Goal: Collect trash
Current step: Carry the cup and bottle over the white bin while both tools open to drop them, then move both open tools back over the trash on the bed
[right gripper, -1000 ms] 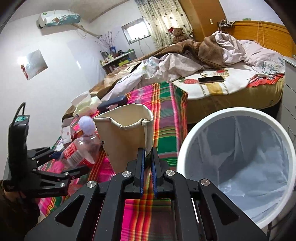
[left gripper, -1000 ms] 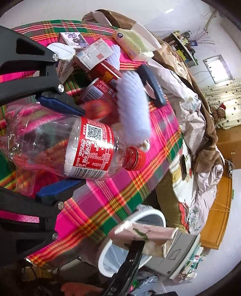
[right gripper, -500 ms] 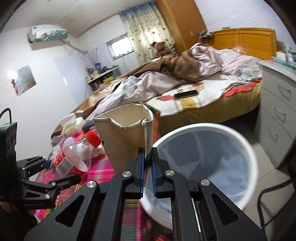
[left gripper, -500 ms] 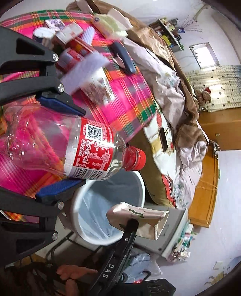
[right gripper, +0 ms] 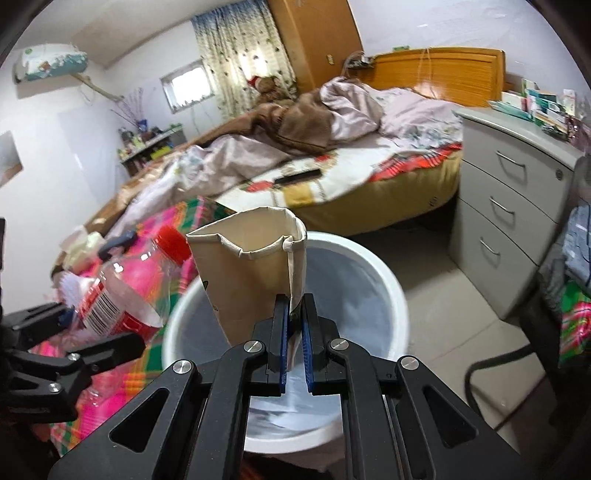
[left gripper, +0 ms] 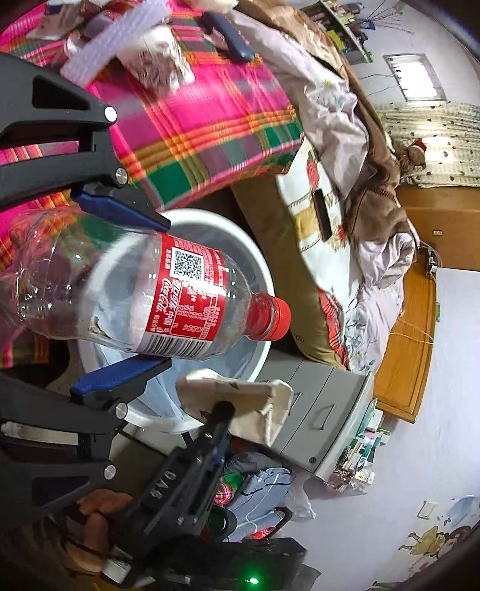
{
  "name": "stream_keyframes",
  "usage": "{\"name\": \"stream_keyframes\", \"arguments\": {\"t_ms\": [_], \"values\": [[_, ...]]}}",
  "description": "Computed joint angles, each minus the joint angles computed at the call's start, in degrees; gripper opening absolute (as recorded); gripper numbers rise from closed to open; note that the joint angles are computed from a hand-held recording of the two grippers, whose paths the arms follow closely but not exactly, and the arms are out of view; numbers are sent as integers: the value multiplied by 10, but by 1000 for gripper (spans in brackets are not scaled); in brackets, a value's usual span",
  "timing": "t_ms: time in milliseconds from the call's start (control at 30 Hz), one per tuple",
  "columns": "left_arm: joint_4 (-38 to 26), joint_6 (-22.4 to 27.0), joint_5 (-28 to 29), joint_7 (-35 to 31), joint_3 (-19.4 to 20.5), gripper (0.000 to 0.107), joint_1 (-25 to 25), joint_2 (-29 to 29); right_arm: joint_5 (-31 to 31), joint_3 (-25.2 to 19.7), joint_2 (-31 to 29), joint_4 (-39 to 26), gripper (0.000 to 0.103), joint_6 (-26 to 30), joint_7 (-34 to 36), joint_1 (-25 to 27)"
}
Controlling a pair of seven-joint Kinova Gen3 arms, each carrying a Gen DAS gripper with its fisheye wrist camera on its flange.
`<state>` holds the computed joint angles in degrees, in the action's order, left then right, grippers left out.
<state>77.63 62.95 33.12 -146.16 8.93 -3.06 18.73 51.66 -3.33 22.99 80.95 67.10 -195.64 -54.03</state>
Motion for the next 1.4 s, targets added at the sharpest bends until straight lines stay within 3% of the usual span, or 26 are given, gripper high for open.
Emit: {"name": "stream_keyframes", "arguments": {"t_ms": [367, 433, 500, 600, 667, 733, 1167, 1400], "values": [[-15, -15, -23, 59, 6, 69, 24, 33, -67, 1, 6, -1, 8, -10, 61, 35], [-24, 3, -10, 54, 13, 76, 13, 42, -64, 4, 3, 5, 9, -10, 55, 32], [-17, -9, -9, 53, 13, 80, 14, 36, -64, 5, 4, 2, 13, -2, 52, 29], [-18, -7, -6, 55, 15, 80, 11, 37, -59, 6, -1, 10, 21, -2, 37, 25], [-7, -21, -4, 53, 11, 80, 11, 28, -56, 5, -2, 13, 37, -1, 29, 24], [-4, -23, 1, 45, 12, 80, 5, 22, -49, 3, -4, 14, 43, 1, 24, 21], [44, -53, 36, -3, -12, 80, -38, -27, 4, 1, 13, -25, 43, 30, 12, -16], [69, -62, 81, -39, -35, 80, -83, -48, 37, 7, 35, -64, 43, 8, 43, -37]]}}
